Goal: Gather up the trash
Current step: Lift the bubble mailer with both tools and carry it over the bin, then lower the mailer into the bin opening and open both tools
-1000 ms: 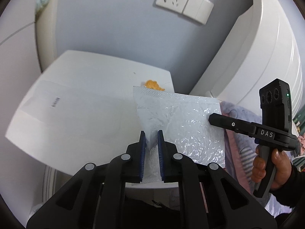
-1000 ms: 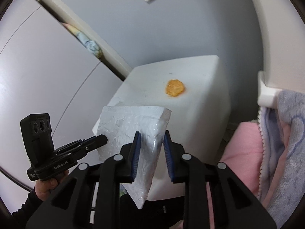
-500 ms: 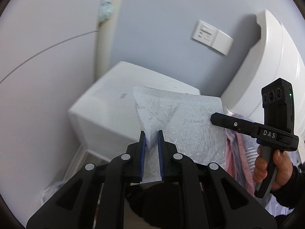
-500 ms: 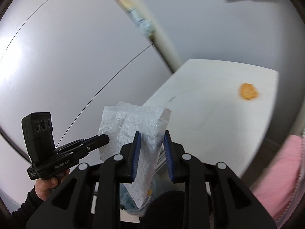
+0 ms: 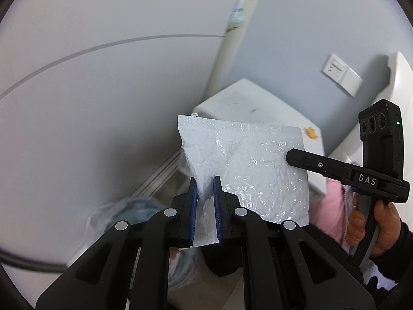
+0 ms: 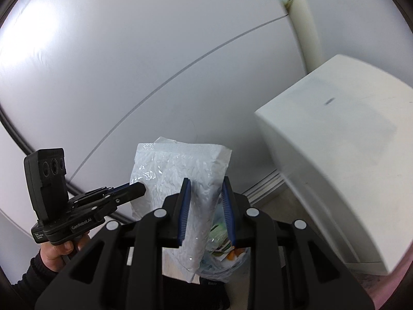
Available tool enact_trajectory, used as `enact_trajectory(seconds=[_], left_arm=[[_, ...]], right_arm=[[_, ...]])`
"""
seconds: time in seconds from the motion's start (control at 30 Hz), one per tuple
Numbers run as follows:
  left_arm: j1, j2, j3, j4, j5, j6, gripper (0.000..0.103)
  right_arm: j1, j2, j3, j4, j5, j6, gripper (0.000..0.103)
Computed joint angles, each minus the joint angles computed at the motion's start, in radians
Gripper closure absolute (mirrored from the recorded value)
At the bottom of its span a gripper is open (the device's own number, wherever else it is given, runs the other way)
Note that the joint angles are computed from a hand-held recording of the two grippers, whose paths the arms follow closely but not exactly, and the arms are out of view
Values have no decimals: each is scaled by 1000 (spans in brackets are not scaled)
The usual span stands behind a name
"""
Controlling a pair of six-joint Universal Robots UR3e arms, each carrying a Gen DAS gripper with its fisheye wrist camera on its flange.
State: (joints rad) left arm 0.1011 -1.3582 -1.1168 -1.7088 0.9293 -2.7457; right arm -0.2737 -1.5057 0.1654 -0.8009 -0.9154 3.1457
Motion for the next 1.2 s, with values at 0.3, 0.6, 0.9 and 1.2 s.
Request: enact_trajectory(seconds=[0.3, 0.6, 0.9, 1.2], left_arm=[[107, 91, -299, 71, 76, 58, 92], [115, 26, -520, 221, 187, 42, 92], [100, -121, -635, 371, 266, 3, 92], [48, -259, -691, 520, 297, -51, 92]], right_arm=[[281, 21, 479, -439, -146, 131, 78], [411, 185, 620, -606, -210, 125, 78], [481, 375, 656, -666, -257, 100, 78], [517, 422, 797, -773, -300, 110, 78]])
